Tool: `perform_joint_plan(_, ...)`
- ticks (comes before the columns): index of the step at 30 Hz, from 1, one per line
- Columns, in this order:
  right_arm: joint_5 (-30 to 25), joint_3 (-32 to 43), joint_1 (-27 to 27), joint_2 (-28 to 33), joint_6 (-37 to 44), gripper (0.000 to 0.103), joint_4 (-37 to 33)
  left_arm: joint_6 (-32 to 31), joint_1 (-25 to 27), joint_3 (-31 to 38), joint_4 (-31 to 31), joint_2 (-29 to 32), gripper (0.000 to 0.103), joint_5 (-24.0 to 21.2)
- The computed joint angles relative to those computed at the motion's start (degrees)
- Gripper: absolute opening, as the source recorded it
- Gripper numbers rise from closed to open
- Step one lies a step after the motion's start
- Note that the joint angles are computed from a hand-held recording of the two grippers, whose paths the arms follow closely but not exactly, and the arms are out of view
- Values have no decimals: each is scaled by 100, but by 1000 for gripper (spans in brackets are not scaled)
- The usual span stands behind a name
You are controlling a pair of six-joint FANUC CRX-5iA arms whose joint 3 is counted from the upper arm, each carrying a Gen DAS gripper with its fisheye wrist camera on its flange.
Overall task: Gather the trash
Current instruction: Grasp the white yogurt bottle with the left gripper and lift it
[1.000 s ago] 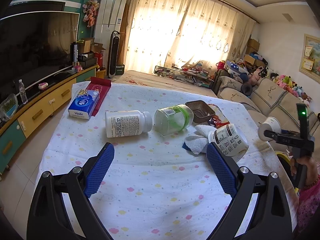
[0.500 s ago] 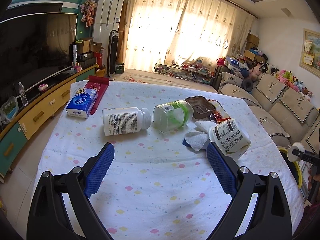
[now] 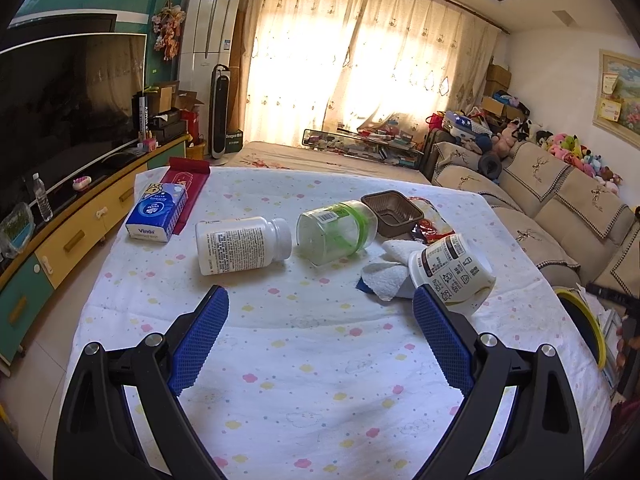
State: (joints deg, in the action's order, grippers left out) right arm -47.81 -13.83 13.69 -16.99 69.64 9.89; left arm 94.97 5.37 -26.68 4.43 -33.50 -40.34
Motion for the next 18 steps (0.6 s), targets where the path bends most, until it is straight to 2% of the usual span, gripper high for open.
perform_joint_plan(3, 241, 111, 241, 15, -19, 88, -117, 125, -182, 135, -297, 113, 92, -85)
perform_joint_plan(7, 722, -24, 683, -57, -297, 88, -7, -135, -378, 205, -250, 283, 92, -113)
perform_joint_plan(11, 1151, -412, 1062, -178, -690, 88, 557, -520, -693, 384, -64, 532, 92, -251)
perform_joint_plan(13, 1165, -530, 1177, -166, -823, 89, 838, -530, -1017, 669, -305, 766, 92, -398)
perform_joint_plan(16, 1104, -473, 1183, -116, -602, 89, 622, -555, -1380, 1095, -552, 1205, 92, -501)
perform_joint_plan(18, 1105, -477, 1195, -107, -586, 89, 611, -694, -1476, 1308, -445, 1505, 92, -512)
